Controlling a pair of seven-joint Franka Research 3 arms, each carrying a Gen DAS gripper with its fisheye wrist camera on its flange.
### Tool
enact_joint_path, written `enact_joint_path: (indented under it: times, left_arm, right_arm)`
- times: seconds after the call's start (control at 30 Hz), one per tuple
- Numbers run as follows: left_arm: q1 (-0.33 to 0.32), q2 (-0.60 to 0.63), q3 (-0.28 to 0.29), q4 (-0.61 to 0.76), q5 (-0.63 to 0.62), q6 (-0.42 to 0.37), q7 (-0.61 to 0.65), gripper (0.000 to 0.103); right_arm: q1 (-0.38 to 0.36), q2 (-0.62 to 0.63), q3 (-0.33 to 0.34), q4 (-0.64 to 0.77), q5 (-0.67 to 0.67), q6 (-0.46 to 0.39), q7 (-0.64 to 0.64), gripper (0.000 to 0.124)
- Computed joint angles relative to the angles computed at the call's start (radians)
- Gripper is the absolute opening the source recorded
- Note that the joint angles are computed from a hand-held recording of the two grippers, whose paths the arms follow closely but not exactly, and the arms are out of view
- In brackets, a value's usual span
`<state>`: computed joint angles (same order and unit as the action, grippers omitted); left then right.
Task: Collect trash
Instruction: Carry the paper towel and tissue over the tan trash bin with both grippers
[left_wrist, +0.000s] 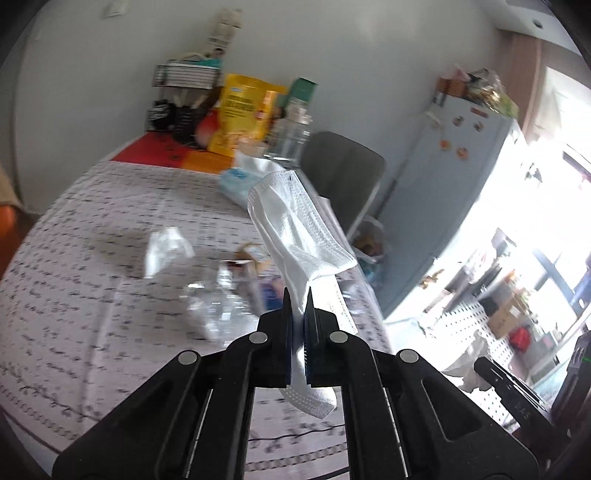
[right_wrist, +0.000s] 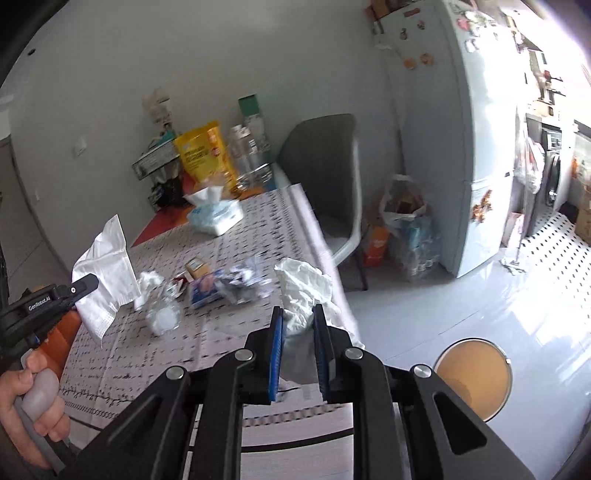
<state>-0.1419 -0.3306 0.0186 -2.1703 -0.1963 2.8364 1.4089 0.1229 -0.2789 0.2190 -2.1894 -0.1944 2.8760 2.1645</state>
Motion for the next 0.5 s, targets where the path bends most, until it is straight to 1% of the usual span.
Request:
enact_joint_path:
  times: [0.07,0.2,0.37,0.43,0.5]
  left_arm:
    - [-0.030,0.036,0.003,0.033,-0.024,-0.008,0.028,0.005]
    - [-0.061,0.117,-0.018,0.113,-0.081,-0.042,0.097,0.005]
    - [-0.068,0.227,-0.085,0.228,-0.156,-0.084,0.184,0.005]
    - [-0.067,0.279,-0.117,0.287,-0.191,-0.122,0.224,0.005]
    - [-0.058,0.326,-0.154,0.338,-0.178,-0.150,0.227,0.005]
  right_arm:
    - [-0.015,-0.005,-0.011,-0.010,-0.002,0.003,0.006,0.016]
    - [-0.058,-0.015,-0.026,-0.039,-0.004,0.008,0.034,0.017]
    - [-0.111,-0.028,-0.036,-0.073,-0.007,0.016,0.070,0.017]
    - [-0.136,-0.033,-0.040,-0.089,-0.012,0.018,0.082,0.017]
    - [-0.156,-0.033,-0.051,-0.103,-0.009,0.023,0.091,0.017]
